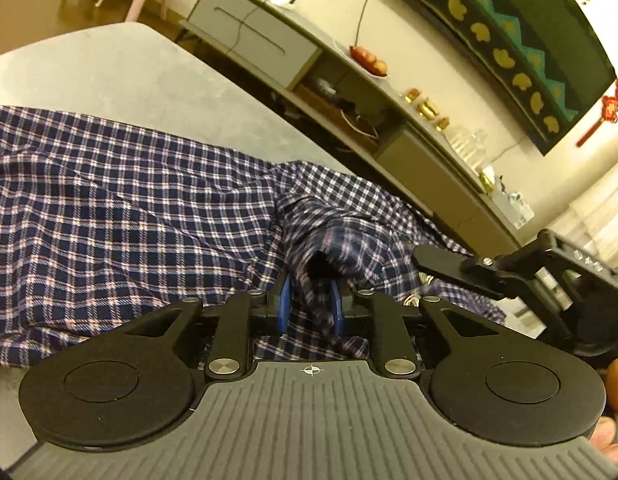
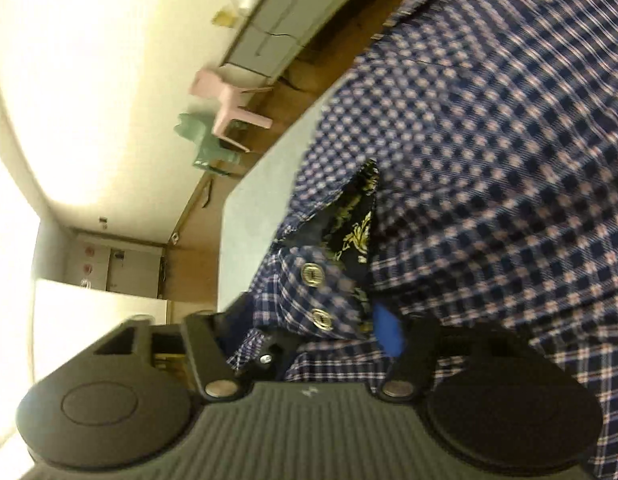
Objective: Fold clothes
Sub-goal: 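Fold the shirt side inward with the left gripper while the right gripper holds the placket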
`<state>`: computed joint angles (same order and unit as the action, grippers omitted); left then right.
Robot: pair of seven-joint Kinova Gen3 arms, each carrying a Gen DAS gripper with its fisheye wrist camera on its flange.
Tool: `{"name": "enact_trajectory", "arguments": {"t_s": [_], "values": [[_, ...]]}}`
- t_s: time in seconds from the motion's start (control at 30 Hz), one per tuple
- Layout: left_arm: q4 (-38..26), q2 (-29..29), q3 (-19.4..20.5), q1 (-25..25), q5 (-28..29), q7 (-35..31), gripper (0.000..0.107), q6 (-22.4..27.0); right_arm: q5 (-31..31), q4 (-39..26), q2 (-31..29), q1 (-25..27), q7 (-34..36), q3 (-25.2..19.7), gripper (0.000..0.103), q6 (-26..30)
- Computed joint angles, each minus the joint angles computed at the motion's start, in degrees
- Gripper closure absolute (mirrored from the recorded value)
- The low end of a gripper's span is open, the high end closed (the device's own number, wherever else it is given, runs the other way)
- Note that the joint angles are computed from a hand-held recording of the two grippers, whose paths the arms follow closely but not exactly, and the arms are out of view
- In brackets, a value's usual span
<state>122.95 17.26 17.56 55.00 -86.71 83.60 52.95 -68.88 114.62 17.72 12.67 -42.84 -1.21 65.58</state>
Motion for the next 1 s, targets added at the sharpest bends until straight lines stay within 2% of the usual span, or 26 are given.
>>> {"name": "enact_trajectory", "arguments": {"t_s": [0.13,0.17,0.2,0.23,0.3,0.4,0.5,0.57,0.73,0.8,0.93,1.0], "values": [[-0.82,0.68,-0.10,-0.05,0.64,-2.65,0.096,-0.32,-0.02,0.25,0.17,-1.66,-0.69,-0.33,0.051,-3.34],[-1.12,0.84,-0.13,0.02,0.83,-3.54,0.096,-0.39,0.48,0.01,0.20,-2.11,-0.83,-0.47,0.061,-4.25],[-1.55,1.01,-0.16,0.11,1.30,-4.71,0.098,-0.36,0.98,-0.03,-0.11,-2.60,-0.13,-0.73,0.082,-5.29],[-1.93,1.11,-0.24,0.20,1.69,-5.74,0.097,-0.43,1.01,0.19,-0.70,-2.80,1.51,-1.16,0.090,-6.16],[-2.24,1.13,-0.50,0.42,1.29,-6.43,0.096,-0.92,-0.43,2.00,-3.94,-3.26,5.20,-0.33,0.097,-7.64],[-2.76,1.09,-0.69,0.93,-0.17,-6.43,0.091,-1.19,-0.62,4.65,-11.90,-1.20,11.26,1.64,0.098,-7.16],[-3.11,1.10,-0.37,1.17,-2.98,-5.68,0.083,-2.01,1.91,6.09,-19.86,0.99,15.88,8.46,0.098,-2.69],[-3.65,1.04,0.17,0.98,-5.07,-5.12,0.082,-3.59,4.74,6.90,-25.17,2.02,16.22,13.77,0.098,-1.24],[-5.75,1.09,2.11,0.69,-9.40,-2.68,0.082,-9.09,14.38,10.27,-36.26,10.12,19.65,27.04,0.098,5.00],[-7.43,1.65,2.81,1.46,-9.16,-3.47,0.082,-10.01,18.87,12.44,-39.21,12.46,22.45,32.35,0.098,6.69],[-10.69,2.71,2.84,3.83,-7.05,-5.88,0.082,-10.94,27.09,17.62,-43.54,12.77,26.27,42.84,0.098,7.37],[-11.47,3.17,2.37,5.12,-7.00,-5.71,0.082,-11.22,29.47,20.26,-46.84,12.46,27.60,45.51,0.098,6.11]]}}
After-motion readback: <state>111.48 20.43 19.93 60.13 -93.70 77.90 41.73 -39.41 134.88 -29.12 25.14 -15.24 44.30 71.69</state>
